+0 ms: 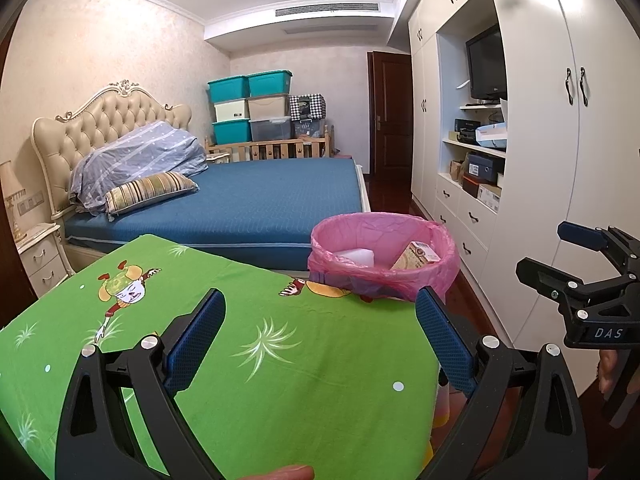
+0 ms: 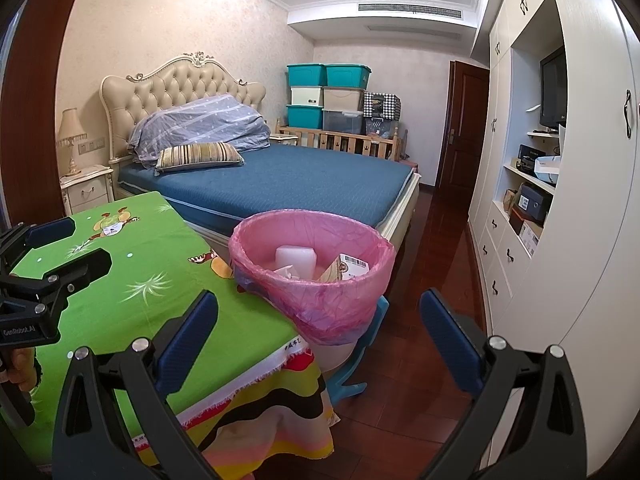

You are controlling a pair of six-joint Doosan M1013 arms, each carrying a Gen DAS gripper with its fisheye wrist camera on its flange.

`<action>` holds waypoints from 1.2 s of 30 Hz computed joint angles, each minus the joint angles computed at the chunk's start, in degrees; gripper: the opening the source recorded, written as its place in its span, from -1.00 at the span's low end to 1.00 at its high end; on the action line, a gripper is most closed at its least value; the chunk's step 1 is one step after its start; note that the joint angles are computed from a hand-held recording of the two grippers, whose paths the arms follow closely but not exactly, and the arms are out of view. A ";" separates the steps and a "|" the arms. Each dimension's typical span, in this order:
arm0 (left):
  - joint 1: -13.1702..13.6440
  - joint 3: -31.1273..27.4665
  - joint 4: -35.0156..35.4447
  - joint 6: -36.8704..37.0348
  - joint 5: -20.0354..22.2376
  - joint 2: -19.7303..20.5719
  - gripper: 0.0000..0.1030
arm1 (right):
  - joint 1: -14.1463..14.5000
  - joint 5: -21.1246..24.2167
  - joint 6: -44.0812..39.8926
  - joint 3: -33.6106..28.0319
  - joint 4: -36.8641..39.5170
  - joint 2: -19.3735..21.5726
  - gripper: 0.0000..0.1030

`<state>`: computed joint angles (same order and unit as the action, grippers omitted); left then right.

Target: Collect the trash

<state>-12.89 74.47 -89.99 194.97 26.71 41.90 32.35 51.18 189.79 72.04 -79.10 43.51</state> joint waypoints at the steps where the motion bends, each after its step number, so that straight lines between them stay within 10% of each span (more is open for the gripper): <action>1: -0.04 0.03 -0.10 0.01 -0.03 -0.01 0.74 | 0.01 -0.07 0.00 -0.05 0.01 0.09 0.91; 36: -0.12 0.57 -3.13 3.02 -0.74 0.21 0.74 | 0.15 -0.52 0.02 -0.33 0.11 1.05 0.91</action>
<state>-13.02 75.04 -93.12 197.98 25.97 42.11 32.50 50.65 189.80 71.70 -78.99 44.56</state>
